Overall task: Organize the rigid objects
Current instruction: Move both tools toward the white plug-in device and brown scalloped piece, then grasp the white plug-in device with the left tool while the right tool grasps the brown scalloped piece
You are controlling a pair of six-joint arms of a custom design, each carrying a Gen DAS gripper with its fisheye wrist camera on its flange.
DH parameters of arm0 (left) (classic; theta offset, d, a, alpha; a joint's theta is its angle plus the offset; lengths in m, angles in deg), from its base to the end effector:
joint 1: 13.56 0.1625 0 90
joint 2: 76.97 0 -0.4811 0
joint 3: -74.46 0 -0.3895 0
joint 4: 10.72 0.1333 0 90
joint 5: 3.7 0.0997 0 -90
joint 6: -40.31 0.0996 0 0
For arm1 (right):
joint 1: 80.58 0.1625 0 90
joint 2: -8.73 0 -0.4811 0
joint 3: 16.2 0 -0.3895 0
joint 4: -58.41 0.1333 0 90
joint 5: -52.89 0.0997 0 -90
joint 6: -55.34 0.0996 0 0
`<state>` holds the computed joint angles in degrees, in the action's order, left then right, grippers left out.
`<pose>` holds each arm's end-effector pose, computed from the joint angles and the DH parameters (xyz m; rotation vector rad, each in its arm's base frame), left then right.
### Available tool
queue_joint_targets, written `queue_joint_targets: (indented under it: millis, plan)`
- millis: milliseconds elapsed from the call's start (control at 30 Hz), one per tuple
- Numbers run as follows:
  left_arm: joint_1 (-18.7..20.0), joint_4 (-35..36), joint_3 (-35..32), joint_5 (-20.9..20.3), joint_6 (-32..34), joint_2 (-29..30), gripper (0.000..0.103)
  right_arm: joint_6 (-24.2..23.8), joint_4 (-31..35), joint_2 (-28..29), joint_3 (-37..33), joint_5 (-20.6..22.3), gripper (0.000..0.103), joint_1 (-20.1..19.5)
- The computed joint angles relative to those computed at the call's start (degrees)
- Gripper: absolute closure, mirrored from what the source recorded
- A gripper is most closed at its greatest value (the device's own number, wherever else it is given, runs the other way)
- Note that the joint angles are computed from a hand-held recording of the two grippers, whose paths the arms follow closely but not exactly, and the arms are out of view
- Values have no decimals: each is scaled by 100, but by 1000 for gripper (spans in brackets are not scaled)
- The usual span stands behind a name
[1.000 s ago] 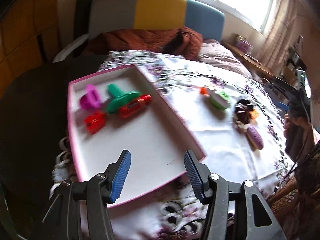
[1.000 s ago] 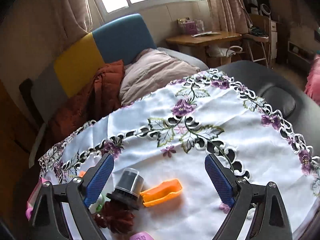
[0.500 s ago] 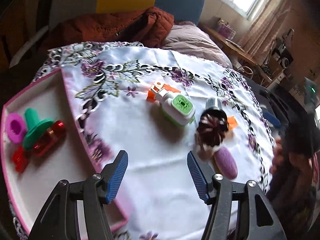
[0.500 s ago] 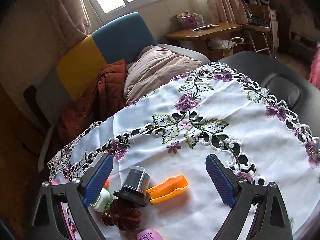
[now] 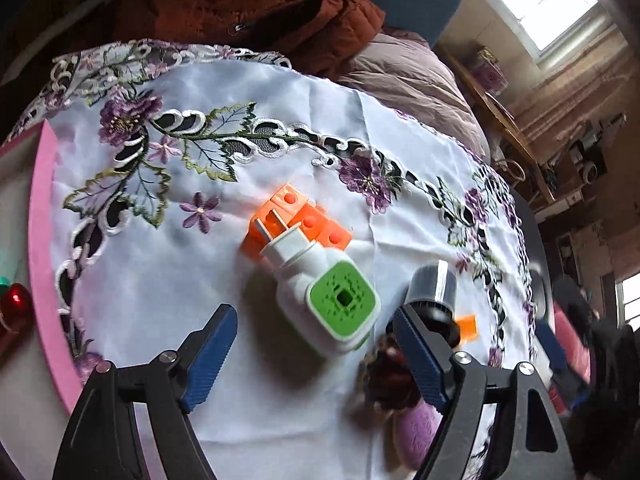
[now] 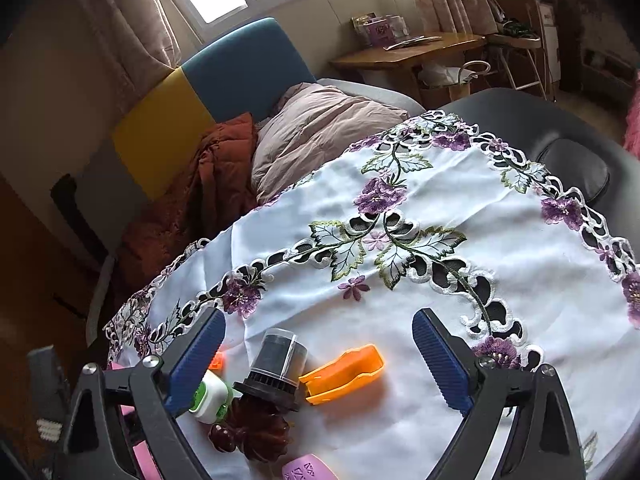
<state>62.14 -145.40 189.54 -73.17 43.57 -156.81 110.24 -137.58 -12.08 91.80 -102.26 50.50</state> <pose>0.0354 -0.5422 0.3357 0.3843 2.7616 -0.2777 0.4113 -0.4065 -0.0631 -0.5092 -2.2146 1.3232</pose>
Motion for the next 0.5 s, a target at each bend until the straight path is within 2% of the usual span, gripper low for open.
queue_joint_targets:
  millis: [233,400,433,500]
  plan:
    - [-80,-161,-97,314,-213,375,21,-137,-185,24,-3,92,8,-23]
    - [-107,-316,-3,528,-74,468,24,-77,-103,8,4,92,8,-43]
    - [-90,-324,-3,478,-38,443,35,-84,-100,8,2,94,8,-44]
    - [-35,-298,-3,345,60,374,44,-151,-87,15,-15,106,8,-54]
